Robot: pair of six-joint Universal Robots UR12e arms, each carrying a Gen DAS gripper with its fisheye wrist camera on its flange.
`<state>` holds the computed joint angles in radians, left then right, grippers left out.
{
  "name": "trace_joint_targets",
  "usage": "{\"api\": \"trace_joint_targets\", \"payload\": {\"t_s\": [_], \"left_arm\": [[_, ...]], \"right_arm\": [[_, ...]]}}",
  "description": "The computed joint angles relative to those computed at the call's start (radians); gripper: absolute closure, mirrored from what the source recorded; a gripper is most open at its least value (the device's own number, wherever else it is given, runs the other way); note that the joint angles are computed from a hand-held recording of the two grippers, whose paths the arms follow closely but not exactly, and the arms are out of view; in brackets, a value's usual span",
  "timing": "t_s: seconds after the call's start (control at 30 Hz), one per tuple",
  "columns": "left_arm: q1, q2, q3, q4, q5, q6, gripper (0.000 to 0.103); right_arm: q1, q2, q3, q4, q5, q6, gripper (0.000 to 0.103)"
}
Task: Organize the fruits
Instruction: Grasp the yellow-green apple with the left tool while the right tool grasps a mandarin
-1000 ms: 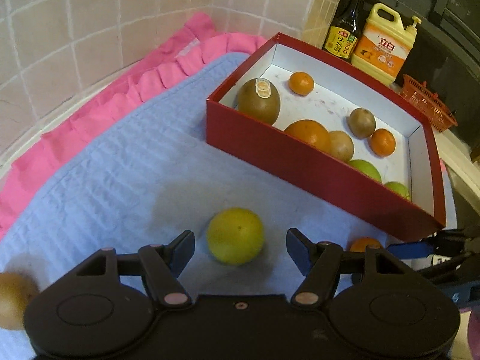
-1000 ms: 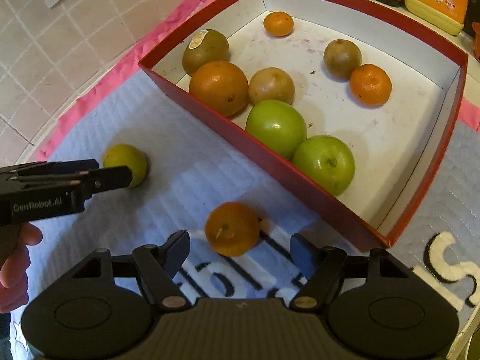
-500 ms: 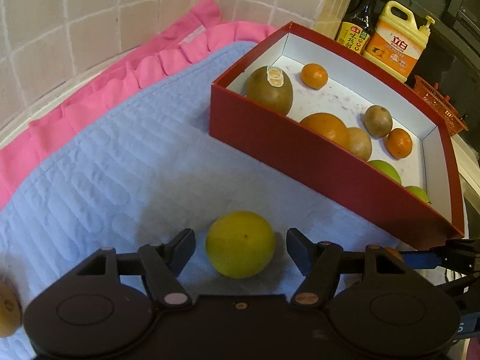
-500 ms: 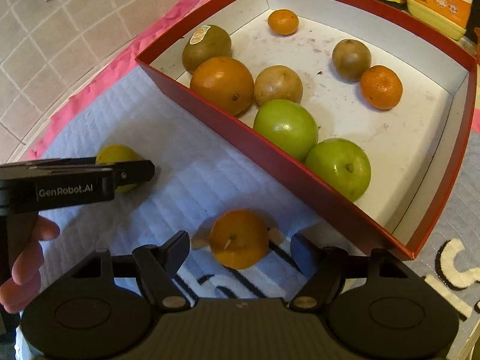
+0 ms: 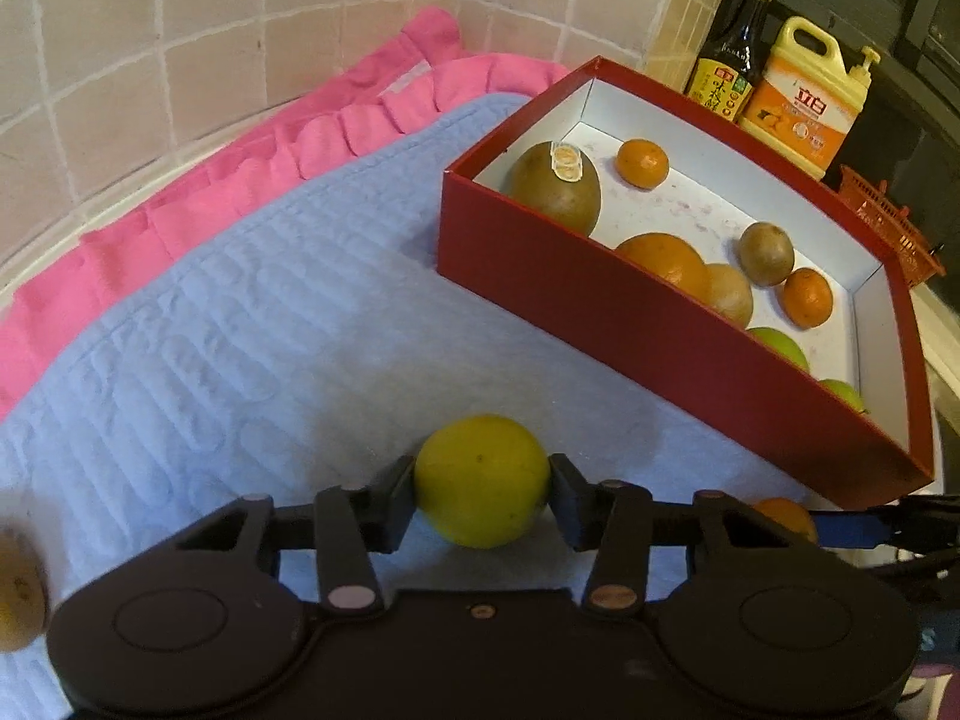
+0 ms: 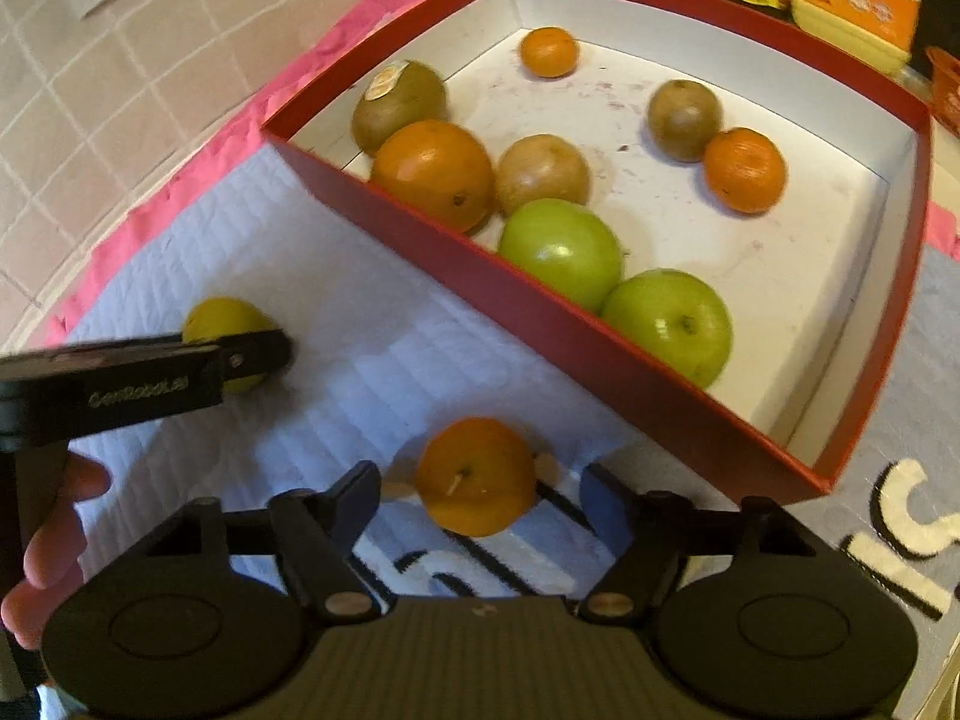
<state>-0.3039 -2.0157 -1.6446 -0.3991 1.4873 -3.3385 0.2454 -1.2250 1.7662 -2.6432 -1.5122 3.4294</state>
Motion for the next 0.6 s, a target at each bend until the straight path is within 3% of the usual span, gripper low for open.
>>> {"api": "trace_joint_targets", "payload": {"t_s": [0.1, 0.17, 0.33, 0.6], "left_arm": [[-0.01, 0.005, 0.0, -0.01, 0.037, -0.011, 0.048], [-0.013, 0.01, -0.001, -0.019, 0.049, -0.017, 0.048], [-0.028, 0.03, -0.013, -0.024, 0.094, -0.033, 0.048], [-0.051, 0.051, -0.003, -0.021, 0.163, -0.024, 0.048]], "right_arm": [[-0.004, -0.007, 0.003, 0.011, 0.004, -0.016, 0.048], [-0.004, -0.013, 0.005, 0.017, 0.011, -0.031, 0.061], [-0.013, -0.035, 0.02, 0.043, 0.081, -0.08, 0.061], [-0.053, -0.079, 0.049, 0.065, 0.259, -0.127, 0.062]]}}
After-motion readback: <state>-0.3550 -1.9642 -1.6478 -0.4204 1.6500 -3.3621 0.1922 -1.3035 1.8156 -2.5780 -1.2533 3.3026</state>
